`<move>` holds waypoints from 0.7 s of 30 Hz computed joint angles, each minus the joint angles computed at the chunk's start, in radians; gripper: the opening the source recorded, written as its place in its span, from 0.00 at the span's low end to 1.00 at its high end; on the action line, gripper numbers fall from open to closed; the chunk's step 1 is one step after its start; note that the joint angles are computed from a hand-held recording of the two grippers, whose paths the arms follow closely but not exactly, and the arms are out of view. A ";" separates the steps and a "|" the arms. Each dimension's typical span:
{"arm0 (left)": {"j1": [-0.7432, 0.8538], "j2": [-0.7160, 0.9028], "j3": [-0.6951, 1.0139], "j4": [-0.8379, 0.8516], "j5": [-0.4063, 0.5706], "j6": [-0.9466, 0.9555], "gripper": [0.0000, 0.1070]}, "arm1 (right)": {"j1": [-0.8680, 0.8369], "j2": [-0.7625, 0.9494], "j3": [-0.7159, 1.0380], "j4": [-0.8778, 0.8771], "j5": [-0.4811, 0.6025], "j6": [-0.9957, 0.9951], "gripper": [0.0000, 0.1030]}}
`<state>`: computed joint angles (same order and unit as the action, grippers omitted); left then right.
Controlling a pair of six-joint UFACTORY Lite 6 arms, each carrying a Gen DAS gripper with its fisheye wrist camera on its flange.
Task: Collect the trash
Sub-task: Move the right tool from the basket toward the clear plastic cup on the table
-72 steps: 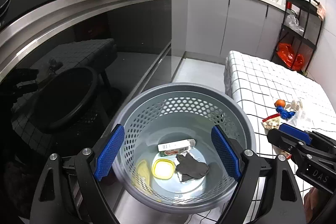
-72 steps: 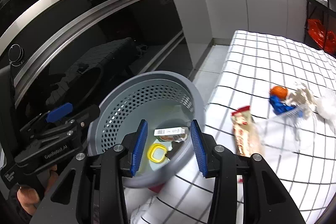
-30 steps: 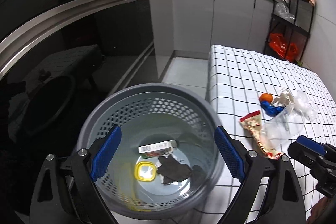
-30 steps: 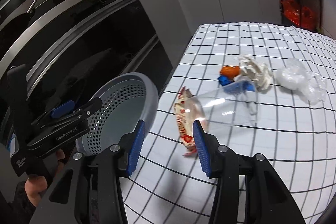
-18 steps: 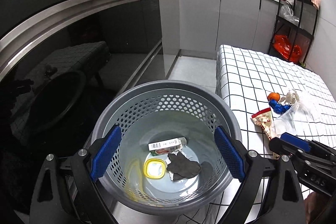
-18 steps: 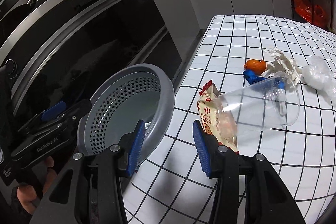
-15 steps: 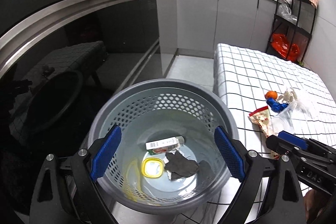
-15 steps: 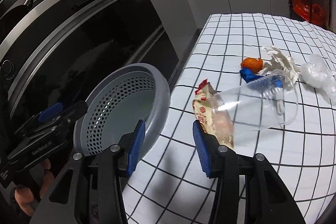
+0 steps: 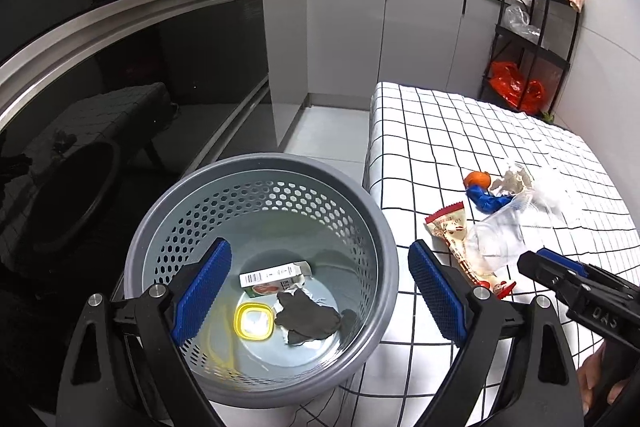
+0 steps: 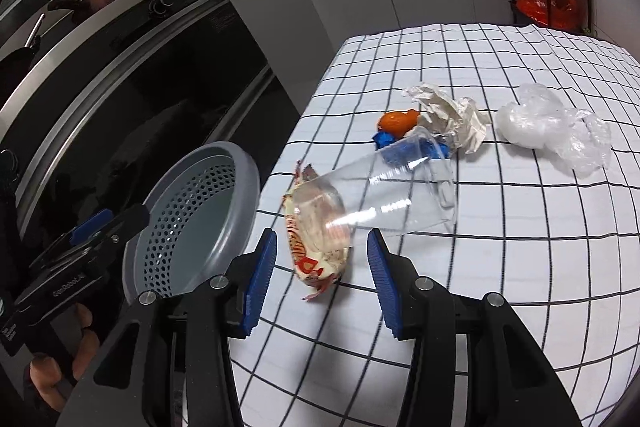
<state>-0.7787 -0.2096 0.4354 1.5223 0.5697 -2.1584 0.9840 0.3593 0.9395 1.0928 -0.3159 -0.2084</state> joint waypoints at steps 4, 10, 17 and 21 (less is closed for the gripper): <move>0.009 0.008 -0.002 -0.006 0.009 0.002 0.82 | 0.020 0.037 0.068 0.004 0.016 -0.034 0.44; 0.064 -0.048 -0.048 -0.014 0.000 0.036 0.82 | 0.031 0.136 0.204 0.054 0.046 -0.107 0.44; 0.118 -0.110 -0.096 -0.013 -0.030 0.070 0.82 | 0.026 0.242 0.338 0.073 0.083 -0.141 0.44; 0.114 -0.110 -0.099 -0.013 -0.030 0.069 0.82 | 0.014 0.292 0.387 0.099 0.091 -0.167 0.44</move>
<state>-0.6644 -0.3200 0.3366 1.5093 0.5395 -2.0895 0.9985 0.6511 1.3267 1.1916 -0.2246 -0.3753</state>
